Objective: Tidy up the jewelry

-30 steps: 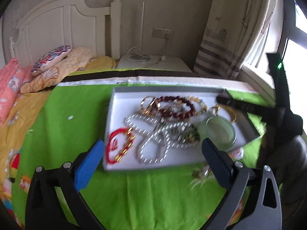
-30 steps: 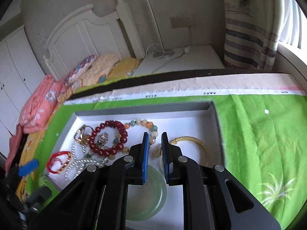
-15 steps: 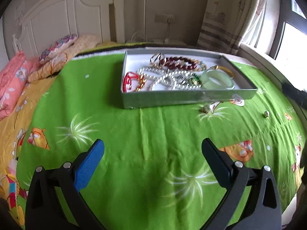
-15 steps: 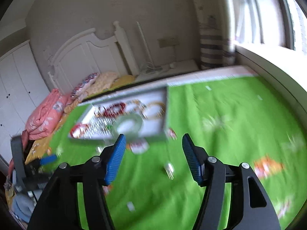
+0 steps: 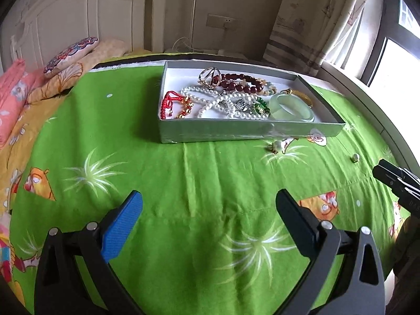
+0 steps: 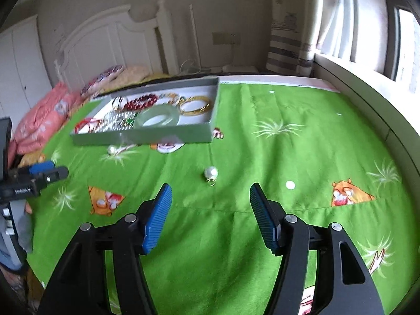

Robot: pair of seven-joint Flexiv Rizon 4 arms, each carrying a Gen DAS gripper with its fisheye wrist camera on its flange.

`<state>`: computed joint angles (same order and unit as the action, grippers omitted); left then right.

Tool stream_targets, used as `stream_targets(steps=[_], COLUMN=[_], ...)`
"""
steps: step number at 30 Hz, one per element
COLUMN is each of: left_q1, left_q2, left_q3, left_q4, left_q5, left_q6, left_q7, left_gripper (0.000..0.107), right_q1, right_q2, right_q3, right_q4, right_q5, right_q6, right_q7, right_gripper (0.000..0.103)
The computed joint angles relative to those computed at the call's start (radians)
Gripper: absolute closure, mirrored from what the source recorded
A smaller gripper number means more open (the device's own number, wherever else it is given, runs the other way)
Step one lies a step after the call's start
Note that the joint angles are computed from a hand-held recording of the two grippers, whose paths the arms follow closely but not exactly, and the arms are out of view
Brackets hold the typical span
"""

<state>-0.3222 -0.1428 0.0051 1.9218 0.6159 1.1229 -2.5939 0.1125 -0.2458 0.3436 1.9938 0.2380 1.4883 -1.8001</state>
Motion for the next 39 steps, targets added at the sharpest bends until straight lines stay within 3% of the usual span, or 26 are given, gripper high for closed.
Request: stream_targets(steps=[3,8,16,32,35,39], left_q1=[-0.006,-0.016,-0.015,-0.015,-0.014,-0.008], left_q2=[-0.004,-0.013,-0.010,-0.014,-0.015,-0.023], left_q3=[-0.005,-0.011,-0.003,-0.005,-0.005,-0.012], left_q4=[-0.011,-0.028,-0.014,-0.014,-0.012,-0.008], left_q5=[0.017,0.022,0.014,-0.003,-0.013,-0.055], left_q6=[-0.010,-0.029,0.003,-0.004,-0.001,0.005], left_q7=[0.014,0.053,0.054,0.077,0.094,0.143], left_gripper=[0.006,0.006,0.006,0.006,0.006,0.006], right_q1=[0.005,0.089,0.121,0.128,0.140,0.093], right_q2=[0.000,0.001,-0.039,-0.078,-0.073,-0.075], right_q3=[-0.009,-0.105,-0.150,-0.161,-0.178,-0.130], right_q4=[0.000,0.020,-0.026,-0.043,-0.027,-0.036], right_q5=[-0.007,-0.157,-0.289,-0.388,-0.418,-0.366], right_q6=[-0.010,-0.043,-0.056,-0.091,-0.070,-0.048], right_q7=[0.011,0.124,0.207,0.253,0.275,0.249], right_gripper=[0.043,0.044,0.060,0.089,0.089,0.089])
